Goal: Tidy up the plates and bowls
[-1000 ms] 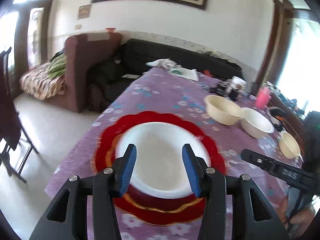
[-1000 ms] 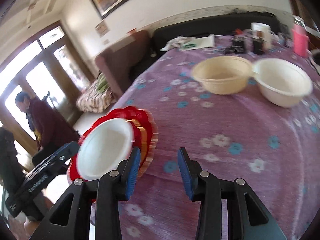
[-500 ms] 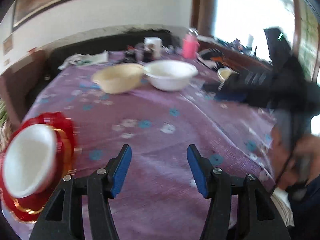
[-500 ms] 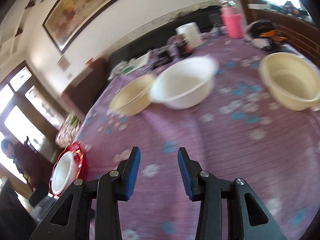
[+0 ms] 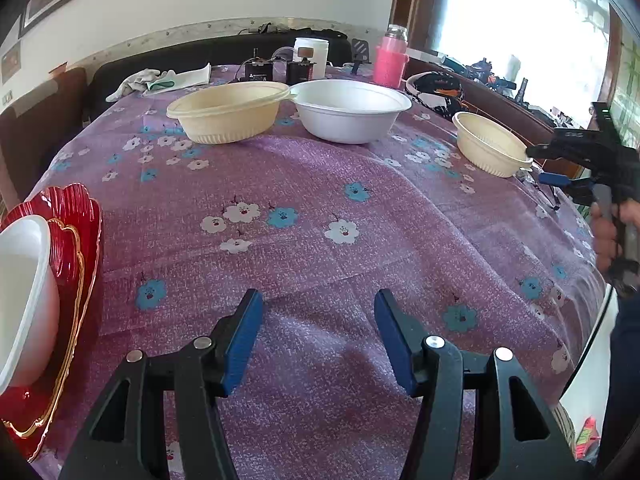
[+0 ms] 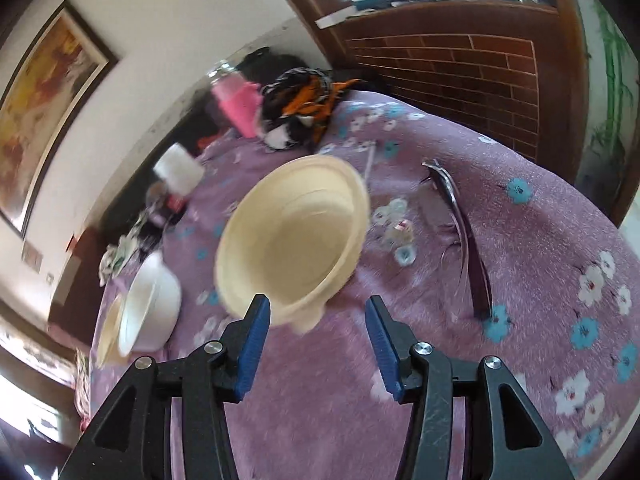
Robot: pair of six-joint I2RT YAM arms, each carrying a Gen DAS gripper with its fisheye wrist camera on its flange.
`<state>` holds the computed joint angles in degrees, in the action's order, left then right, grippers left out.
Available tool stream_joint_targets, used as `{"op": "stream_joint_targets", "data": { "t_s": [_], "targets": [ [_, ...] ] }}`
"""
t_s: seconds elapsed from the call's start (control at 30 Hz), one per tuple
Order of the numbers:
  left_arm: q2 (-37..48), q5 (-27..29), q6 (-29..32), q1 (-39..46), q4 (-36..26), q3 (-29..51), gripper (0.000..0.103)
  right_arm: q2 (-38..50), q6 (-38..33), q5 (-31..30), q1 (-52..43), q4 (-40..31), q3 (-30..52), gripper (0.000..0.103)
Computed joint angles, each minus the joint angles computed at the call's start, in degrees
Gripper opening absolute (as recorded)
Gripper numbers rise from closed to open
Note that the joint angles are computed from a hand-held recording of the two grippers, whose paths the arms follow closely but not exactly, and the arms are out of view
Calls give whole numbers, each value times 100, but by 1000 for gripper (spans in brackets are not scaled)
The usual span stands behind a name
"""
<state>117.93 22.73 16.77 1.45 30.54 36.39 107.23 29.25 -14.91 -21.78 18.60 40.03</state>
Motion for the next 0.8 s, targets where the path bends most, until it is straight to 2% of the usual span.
{"op": "stream_joint_targets", "data": {
  "t_s": [0.1, 0.13, 0.17, 0.2, 0.33, 0.47, 0.6, 0.7, 0.8],
  "targets": [
    [4, 64, -6, 41, -29, 15, 57, 476, 55, -78, -74, -54, 432, 53],
    [4, 78, -7, 51, -26, 11, 57, 618, 83, 15, -11, -221, 643, 49],
    [-3, 93, 0, 63, -31, 10, 57, 709, 95, -72, -95, -178, 667, 41],
    [-2, 102, 0, 69, -34, 16, 57, 806, 145, -215, -143, -77, 695, 22],
    [4, 197, -20, 113, -33, 21, 57, 475, -44, -212, -116, 224, 249, 11],
    [-14, 394, -96, 221, 210, -104, 57, -321, -424, -683, 30, 425, -477, 10],
    [-16, 588, -230, 358, 534, -239, 57, -1096, -954, -1122, 609, 76, -882, 10],
    [-2, 584, -261, 362, 428, -178, 57, -1052, -1130, -1221, 1065, -144, -754, 10],
    [-9, 604, -233, 361, 381, -165, 57, -734, -1127, -911, 1547, -48, -512, 13]
  ]
}}
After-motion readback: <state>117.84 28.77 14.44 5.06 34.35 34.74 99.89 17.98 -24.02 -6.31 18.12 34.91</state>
